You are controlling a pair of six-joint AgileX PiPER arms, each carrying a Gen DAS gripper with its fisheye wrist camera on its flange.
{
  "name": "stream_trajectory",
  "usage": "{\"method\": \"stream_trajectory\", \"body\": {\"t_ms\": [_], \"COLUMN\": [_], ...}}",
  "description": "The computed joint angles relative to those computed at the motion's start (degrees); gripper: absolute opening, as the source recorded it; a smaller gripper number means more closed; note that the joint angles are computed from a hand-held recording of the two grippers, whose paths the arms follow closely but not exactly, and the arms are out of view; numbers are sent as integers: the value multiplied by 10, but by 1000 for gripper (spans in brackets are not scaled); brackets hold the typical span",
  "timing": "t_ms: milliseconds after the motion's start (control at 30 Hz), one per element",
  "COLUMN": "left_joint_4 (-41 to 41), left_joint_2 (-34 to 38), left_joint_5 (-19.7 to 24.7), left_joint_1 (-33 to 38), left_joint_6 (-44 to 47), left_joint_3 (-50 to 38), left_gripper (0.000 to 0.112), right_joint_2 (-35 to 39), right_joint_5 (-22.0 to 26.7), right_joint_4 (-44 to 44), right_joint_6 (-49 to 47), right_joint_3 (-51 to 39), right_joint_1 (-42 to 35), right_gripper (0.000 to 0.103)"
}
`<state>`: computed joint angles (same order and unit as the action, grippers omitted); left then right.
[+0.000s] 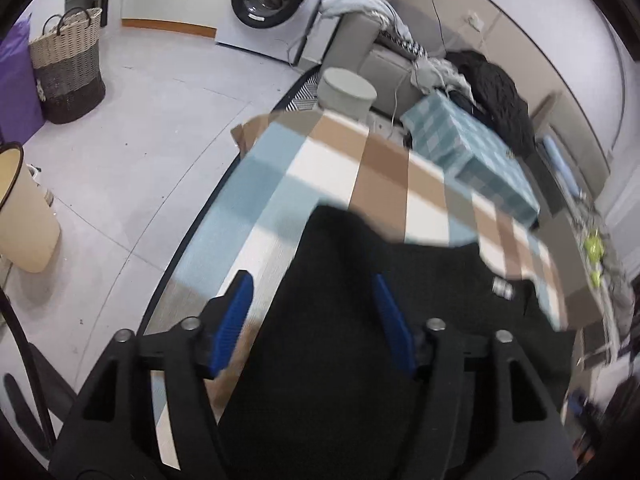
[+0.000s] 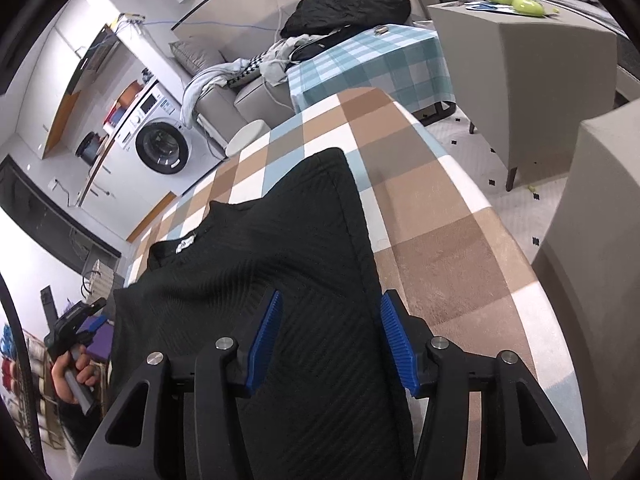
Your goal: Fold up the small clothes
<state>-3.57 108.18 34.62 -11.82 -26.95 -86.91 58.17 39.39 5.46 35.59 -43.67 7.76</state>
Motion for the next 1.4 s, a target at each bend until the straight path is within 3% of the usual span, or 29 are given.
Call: {"method": "stream_trajectory", "body": {"t_ms": [300, 367, 433, 467, 500, 533, 567, 600, 700, 867, 967, 1033, 1067, 1100, 1167, 1233, 1400], "left_joint_4": [-14, -16, -24, -43, -44, -39, -31, -26, -32, 14, 49, 70, 68, 63, 39, 46, 75], "left_joint_2": [53, 65, 70, 68, 62, 55, 39, 27, -13, -34, -4, 15, 23, 24, 12, -19, -110], "left_joint_5": [32, 31, 23, 15, 4, -8, -30, -40, -82, -101, -59, -13, 9, 12, 17, 7, -19], "left_joint_1": [-18, -20, -21, -18, -19, -19, -21, -21, -18, -20, -22, -24, -22, -20, -14, -14, -30], "left_joint_6": [51, 53, 65, 82, 81, 78, 73, 71, 80, 34, -10, -42, -46, -44, -27, -30, -43], "left_joint_3": [-47, -62, -66, -63, -55, -46, -25, -14, 23, 12, -36, -66, -73, -69, -47, -2, 126], "left_gripper": [63, 51, 17, 10, 3, 3, 3, 3, 2, 2, 3, 9, 12, 21, 32, 47, 53], "right_joint_2": [120, 142, 165, 175, 181, 180, 178, 166, 117, 101, 135, 188, 197, 202, 190, 172, 76], "right_joint_5": [-59, -66, -69, -69, -76, -86, -88, -97, -134, -137, -115, -50, -35, -34, -60, -47, 2], "right_joint_4": [3, 8, 4, 11, 26, 18, -10, -29, -70, -161, -229, -255, -262, -247, -179, -125, -47], "right_joint_6": [-10, -17, -18, -23, -44, -45, -22, -10, 16, 98, 167, 197, 210, 209, 159, 104, 28], "right_joint_3": [-62, -76, -89, -94, -94, -91, -91, -85, -62, -95, -129, -174, -180, -177, -151, -136, -63], "right_joint_1": [-28, -34, -37, -39, -40, -36, -28, -22, -10, 11, 18, 32, 35, 33, 20, 20, 42], "right_gripper": [53, 53, 52, 43, 26, 19, 8, 6, 4, 4, 4, 14, 25, 34, 36, 40, 46]}}
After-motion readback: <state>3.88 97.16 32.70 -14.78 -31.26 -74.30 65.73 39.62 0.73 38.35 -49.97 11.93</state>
